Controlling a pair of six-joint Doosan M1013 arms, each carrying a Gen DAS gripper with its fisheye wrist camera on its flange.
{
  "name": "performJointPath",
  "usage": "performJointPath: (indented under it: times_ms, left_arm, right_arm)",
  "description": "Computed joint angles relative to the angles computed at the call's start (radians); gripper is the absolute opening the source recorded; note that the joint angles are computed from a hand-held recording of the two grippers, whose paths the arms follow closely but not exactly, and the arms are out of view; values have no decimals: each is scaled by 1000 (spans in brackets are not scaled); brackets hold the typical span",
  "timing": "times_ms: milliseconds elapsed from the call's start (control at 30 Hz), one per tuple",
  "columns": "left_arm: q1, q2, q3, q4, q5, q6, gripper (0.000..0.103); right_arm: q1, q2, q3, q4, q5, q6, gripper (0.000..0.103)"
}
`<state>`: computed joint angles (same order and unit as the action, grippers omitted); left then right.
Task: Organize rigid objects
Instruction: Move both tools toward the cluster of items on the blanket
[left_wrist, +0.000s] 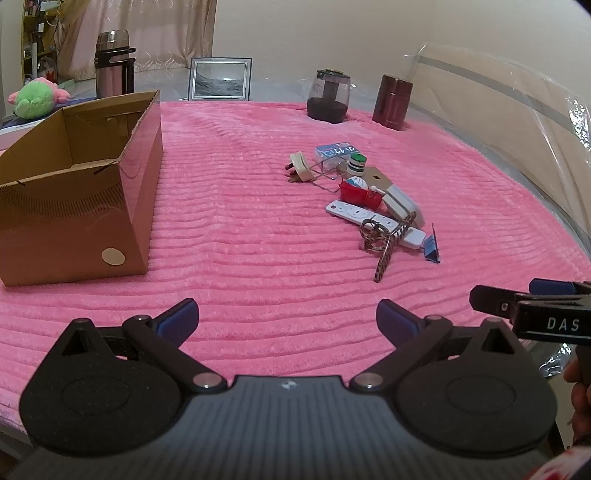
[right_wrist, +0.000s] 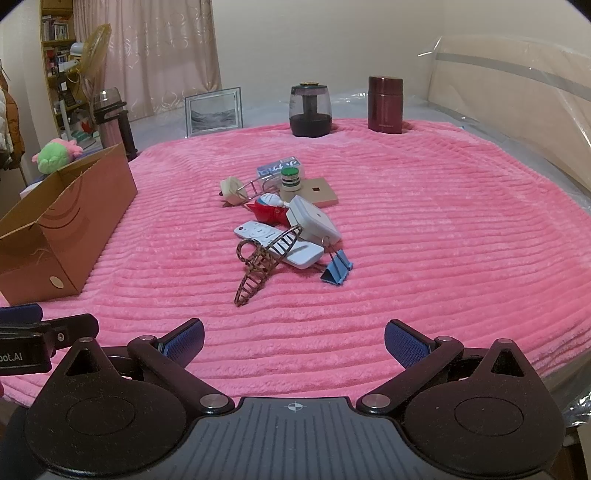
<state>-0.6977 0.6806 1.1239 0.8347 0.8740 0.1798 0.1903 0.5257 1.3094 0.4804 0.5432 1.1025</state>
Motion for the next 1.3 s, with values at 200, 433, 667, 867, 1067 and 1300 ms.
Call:
performJointPath:
  times_ms: [200,433,667,867,1067,1300]
  left_arm:
    - [3,1,-1,-9,-4,3,100]
    - [3,1,0,-12,-9,5,98]
    - [4,1,1,-12,-9,4,98]
    - [4,1,2,-16,-12,5,98]
    - [7,3,-2,-29,-15,19,98]
    - [10,8,-10,-44,-18,39,98]
  right_arm:
    - [0,0,0,1,0,-1,101]
    - [0,1,0,2,-1,-1,101]
    - [0,1,0,0,0,1,101]
    - [-2,1,-1,1,1,0,101]
    - [-4,6,-2,3,0,-3,101]
    - [-9,10,-3,7,-1,-9,101]
